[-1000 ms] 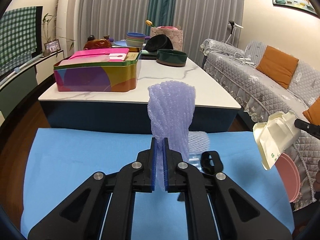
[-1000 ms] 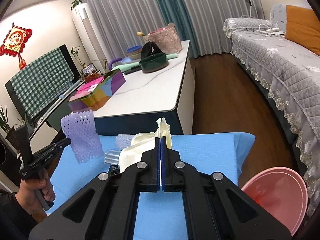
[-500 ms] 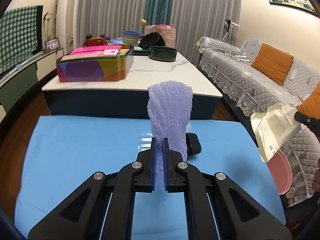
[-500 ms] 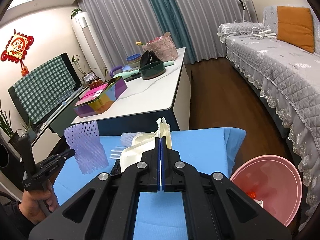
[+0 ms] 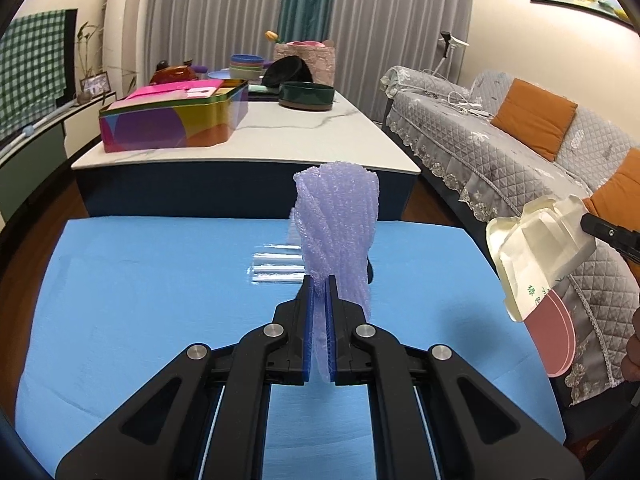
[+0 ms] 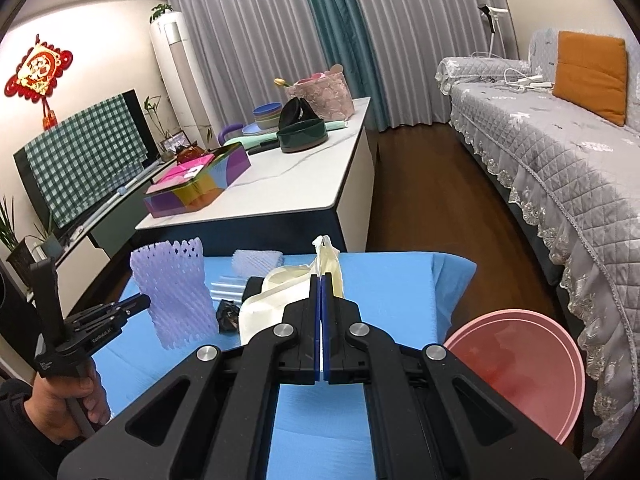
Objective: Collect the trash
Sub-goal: 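Carry the purple net and white paper over the pink bin and open both grippers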
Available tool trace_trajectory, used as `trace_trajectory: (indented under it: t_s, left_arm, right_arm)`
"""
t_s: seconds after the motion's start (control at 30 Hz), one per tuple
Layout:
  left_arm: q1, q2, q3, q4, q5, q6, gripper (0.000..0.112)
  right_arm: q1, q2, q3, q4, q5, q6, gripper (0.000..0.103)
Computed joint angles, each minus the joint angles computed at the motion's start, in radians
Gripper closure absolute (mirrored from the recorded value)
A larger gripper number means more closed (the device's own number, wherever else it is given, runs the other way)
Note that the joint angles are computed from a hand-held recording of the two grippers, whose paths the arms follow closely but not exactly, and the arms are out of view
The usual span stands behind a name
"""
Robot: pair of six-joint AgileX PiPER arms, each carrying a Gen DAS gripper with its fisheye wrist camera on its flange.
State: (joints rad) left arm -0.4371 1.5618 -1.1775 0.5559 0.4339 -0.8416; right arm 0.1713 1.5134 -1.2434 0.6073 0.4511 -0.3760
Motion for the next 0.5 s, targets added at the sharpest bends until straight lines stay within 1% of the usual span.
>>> trace_trajectory:
  t_s: [0.13, 0.5]
  left_arm:
    - [-0.028, 0.016, -0.017, 0.036, 0.007, -0.022, 0.107]
    - [-0.093, 0.091, -0.102, 0.049, 0.012, -0.038, 0.107]
  right_arm:
    - [-0.023, -0.017, 0.014, 0.010, 0.000, -0.014, 0.102]
    - [-0.100, -0.037, 0.045, 0.080, 0.016, -0.104, 0.102]
